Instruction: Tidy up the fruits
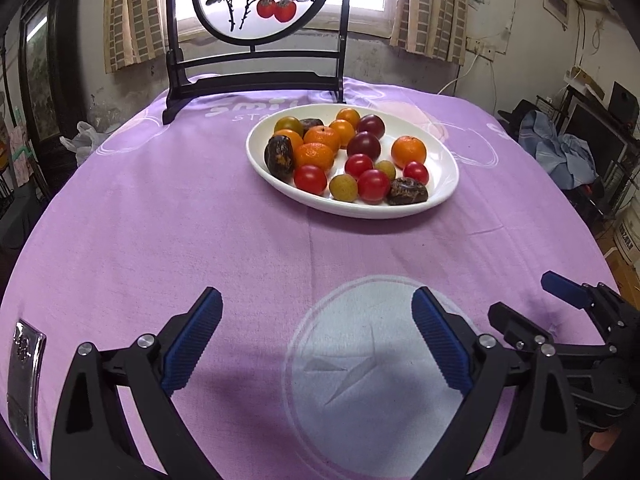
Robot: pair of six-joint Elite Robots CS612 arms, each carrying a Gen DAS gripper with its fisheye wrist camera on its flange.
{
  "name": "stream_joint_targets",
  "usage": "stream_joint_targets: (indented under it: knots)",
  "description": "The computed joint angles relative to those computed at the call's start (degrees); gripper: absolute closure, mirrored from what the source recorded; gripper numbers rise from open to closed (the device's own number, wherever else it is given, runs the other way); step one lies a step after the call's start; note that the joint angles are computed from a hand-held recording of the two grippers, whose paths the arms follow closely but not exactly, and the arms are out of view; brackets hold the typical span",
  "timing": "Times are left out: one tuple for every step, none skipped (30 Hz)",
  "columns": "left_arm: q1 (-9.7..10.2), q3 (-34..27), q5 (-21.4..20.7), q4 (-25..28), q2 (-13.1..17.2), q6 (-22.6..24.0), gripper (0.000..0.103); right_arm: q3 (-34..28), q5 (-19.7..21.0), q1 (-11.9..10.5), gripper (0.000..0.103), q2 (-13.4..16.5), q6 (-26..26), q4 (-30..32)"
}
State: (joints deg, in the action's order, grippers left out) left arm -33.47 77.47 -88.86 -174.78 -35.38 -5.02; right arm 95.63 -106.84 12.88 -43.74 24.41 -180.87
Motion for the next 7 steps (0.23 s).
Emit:
stream_joint_targets:
  knots:
    - [0.02,0.02,-0.56,0.5,-0.07,-0.02,0.01,-0.1,0.1,0.0,0.014,0.0,0.04,0.47]
    - [0.01,0.1,-0.97,0.85,-0.14,0.03,0.01,-0.15,0.23,0.02,0.013,0.01,-0.04,0.72]
    - [-0.05,0.21,-0.88,0.88,-0.19,0.09,0.01,-0.18,0.37,0.04,0.013,0.02,-0.15,0.9]
    - [-0.14,0.3,-0.67,0.83,-0.2,0.29,0.01,-0.2,0.47,0.05,0.013,0.05,-0.21,1.07]
    - [-0.19,0.36,-0.43,0.76,-0.2,0.42,0.009,-0.28,0.55,0.08,0.013,0.08,-0.25,1.39]
    - [-0.25,0.38,-0.09,0.74,-0.17,0.46,0.009,-0.32,0.63,0.09,0.013,0.1,-0.26,1.63]
    - [-0.28,0.34,0.16,0.91,-0.13,0.37,0.009,-0.36,0.77,0.09,0.013,0.12,-0.24,1.91]
